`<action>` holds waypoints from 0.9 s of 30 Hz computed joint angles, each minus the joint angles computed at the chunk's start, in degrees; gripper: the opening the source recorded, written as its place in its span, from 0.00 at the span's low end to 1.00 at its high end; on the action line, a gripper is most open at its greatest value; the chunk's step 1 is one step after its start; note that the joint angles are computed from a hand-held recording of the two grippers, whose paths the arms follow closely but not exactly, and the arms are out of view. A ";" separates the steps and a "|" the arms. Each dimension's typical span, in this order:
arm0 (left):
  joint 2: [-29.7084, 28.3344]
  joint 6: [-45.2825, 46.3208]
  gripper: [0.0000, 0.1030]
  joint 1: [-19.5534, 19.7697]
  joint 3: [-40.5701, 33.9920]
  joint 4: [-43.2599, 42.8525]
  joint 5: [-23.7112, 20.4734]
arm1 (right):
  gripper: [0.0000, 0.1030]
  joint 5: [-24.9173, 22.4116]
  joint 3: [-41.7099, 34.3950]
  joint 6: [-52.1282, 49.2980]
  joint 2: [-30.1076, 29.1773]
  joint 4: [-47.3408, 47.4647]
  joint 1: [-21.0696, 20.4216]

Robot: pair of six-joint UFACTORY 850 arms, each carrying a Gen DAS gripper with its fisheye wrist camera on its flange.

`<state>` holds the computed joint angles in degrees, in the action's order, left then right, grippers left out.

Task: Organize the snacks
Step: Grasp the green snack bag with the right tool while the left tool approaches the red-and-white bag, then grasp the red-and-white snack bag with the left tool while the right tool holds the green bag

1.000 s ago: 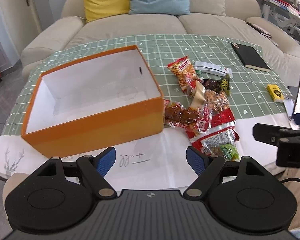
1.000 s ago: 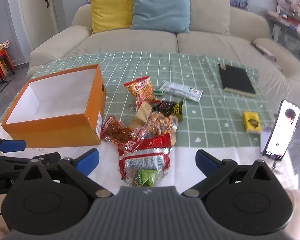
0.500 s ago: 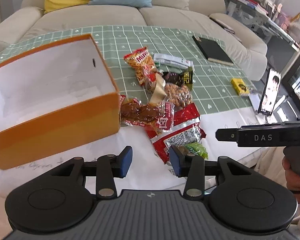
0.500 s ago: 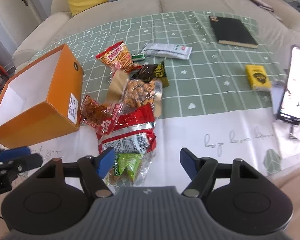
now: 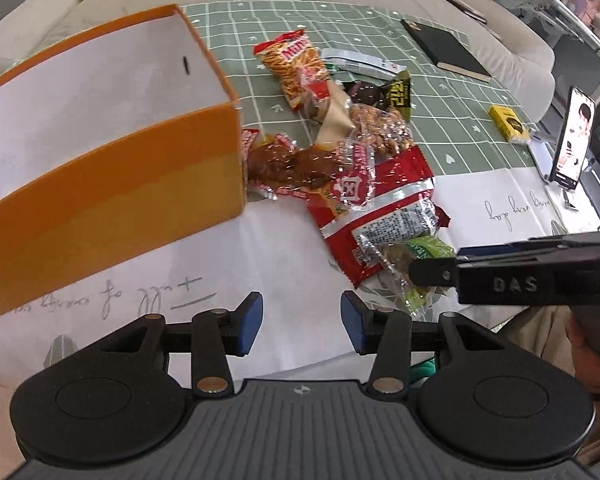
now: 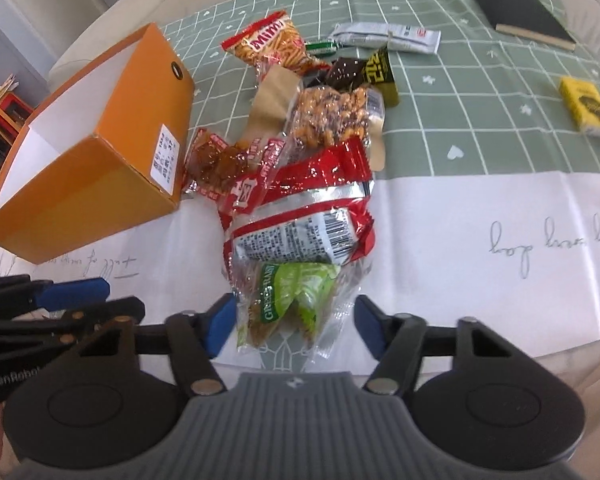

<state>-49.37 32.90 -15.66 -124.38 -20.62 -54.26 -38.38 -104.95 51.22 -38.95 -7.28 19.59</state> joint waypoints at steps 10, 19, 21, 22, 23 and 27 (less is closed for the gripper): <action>-1.52 3.28 0.57 -1.47 -1.08 -0.64 -0.12 | 0.48 2.04 0.97 0.81 -0.25 0.54 -0.61; -0.25 14.60 0.75 -3.09 1.51 -1.40 5.17 | 0.29 -4.59 1.64 6.95 1.86 -7.25 -0.10; -0.60 19.35 0.76 -3.49 1.36 -2.26 5.72 | 0.29 -5.27 2.87 10.14 2.75 -9.46 -0.54; -0.71 21.82 0.79 -3.64 1.45 -2.86 5.98 | 0.29 -5.76 3.17 11.12 2.93 -10.55 -0.68; -1.02 24.22 0.80 -3.83 1.30 -3.35 6.12 | 0.29 -6.11 3.37 11.71 3.02 -11.14 -0.92; -4.49 29.09 0.80 -4.17 -2.95 -4.00 3.83 | 0.28 -4.87 4.60 12.47 3.49 -9.95 -1.90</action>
